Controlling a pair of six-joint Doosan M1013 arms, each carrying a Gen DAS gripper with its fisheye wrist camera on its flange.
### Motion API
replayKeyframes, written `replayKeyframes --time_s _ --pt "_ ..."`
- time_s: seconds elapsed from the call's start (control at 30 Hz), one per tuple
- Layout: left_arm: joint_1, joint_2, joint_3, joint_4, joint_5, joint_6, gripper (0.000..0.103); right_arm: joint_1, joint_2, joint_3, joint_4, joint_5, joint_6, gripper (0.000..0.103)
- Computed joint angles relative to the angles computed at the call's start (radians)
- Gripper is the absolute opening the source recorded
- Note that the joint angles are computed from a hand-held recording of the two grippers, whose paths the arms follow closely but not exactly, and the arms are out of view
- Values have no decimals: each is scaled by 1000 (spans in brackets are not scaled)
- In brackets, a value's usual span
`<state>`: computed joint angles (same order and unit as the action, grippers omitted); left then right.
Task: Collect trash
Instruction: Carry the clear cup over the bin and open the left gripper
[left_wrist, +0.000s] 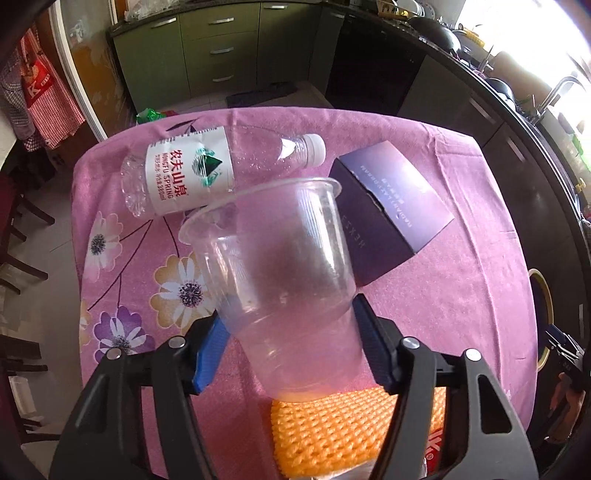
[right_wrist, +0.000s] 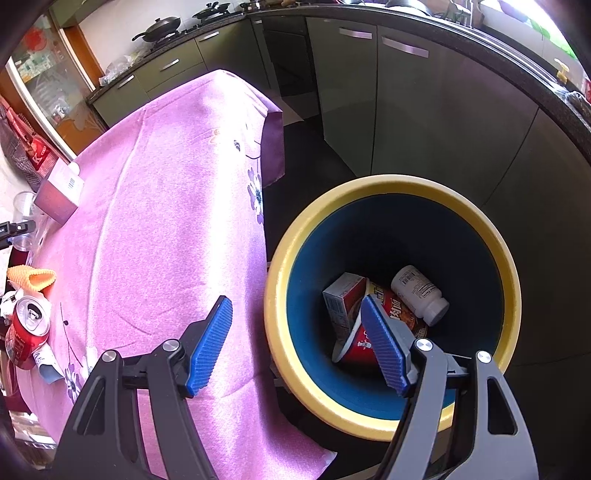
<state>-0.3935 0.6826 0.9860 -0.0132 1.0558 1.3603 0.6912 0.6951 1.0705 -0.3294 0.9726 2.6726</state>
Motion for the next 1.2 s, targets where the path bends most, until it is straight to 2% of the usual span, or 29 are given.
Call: replayKeyframes --time_s 0.23,0.4,0.5,0.7,0.9,1.03,1.2 --pt "-27 -91 98 42 -113 27 62 10 -21 19 -41 -3 32 72" --pt "-77 -135 127 20 -178 114 62 18 -56 66 -83 -5 86 72" --pt "-117 -134 112 -29 -184 205 62 24 -87 112 -115 -11 133 72" --pt "-202 -73 12 -111 -120 364 62 41 -169 230 -197 -13 263 72" --pt "-288 13 -106 -174 -40 447 62 53 -246 343 -266 -17 396 72" --pt "-334 82 -196 -203 -7 462 62 59 -285 397 -292 -14 443 72" --pt "-377 209 -377 -175 105 430 63 70 -320 443 -320 -18 489 72"
